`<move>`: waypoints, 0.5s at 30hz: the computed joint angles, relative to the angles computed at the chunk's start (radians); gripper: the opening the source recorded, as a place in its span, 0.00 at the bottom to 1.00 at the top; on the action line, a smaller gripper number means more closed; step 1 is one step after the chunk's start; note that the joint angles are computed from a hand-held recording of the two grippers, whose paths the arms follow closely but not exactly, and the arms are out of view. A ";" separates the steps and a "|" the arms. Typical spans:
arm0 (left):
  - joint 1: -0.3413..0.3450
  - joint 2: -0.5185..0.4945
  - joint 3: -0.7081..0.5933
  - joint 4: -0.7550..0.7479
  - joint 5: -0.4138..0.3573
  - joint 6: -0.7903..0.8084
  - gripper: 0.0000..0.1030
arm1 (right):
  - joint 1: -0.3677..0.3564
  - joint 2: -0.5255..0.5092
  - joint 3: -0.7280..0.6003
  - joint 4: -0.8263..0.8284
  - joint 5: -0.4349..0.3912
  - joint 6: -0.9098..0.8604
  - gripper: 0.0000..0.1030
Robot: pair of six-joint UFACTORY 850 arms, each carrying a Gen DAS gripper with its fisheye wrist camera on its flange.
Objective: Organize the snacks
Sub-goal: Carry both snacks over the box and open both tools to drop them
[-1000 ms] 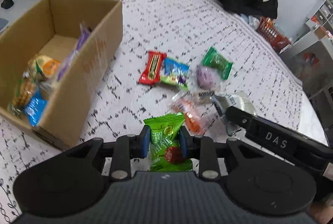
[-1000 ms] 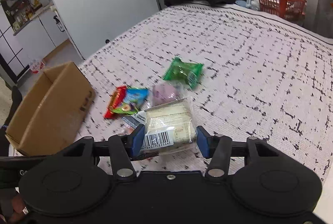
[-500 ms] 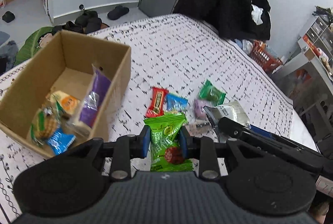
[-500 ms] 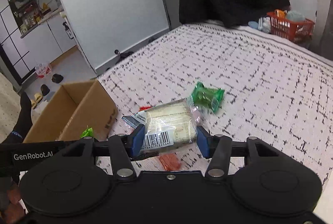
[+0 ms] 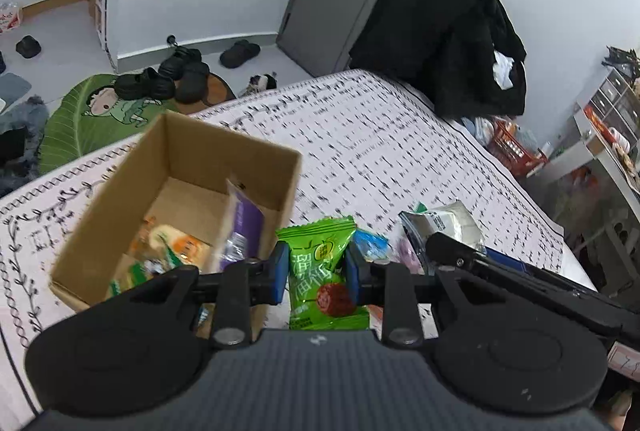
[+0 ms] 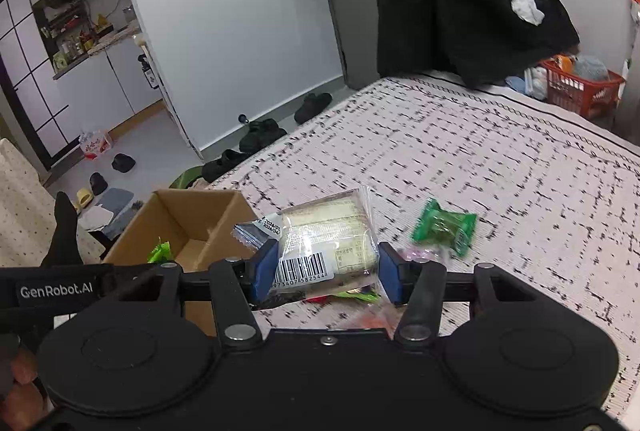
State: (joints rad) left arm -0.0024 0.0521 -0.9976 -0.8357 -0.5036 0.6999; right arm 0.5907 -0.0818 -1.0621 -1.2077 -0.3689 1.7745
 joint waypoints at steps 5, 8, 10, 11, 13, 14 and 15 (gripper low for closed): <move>0.048 -0.020 -0.023 -0.013 -0.012 0.030 0.28 | 0.023 -0.036 -0.052 0.007 -0.010 -0.011 0.50; 0.072 -0.041 -0.044 -0.019 -0.020 0.040 0.28 | 0.033 -0.056 -0.080 0.018 -0.014 -0.026 0.50; 0.087 -0.057 -0.057 -0.024 -0.025 0.050 0.28 | 0.040 -0.072 -0.101 0.025 -0.018 -0.036 0.50; 0.094 -0.066 -0.065 -0.029 -0.028 0.056 0.28 | 0.043 -0.078 -0.110 0.032 -0.019 -0.043 0.50; 0.106 -0.084 -0.081 -0.036 -0.031 0.063 0.28 | 0.048 -0.089 -0.123 0.046 -0.020 -0.059 0.50; 0.111 -0.093 -0.089 -0.042 -0.032 0.068 0.28 | 0.051 -0.096 -0.132 0.057 -0.022 -0.071 0.50; 0.119 -0.099 -0.094 -0.050 -0.034 0.079 0.28 | 0.053 -0.101 -0.138 0.063 -0.024 -0.080 0.50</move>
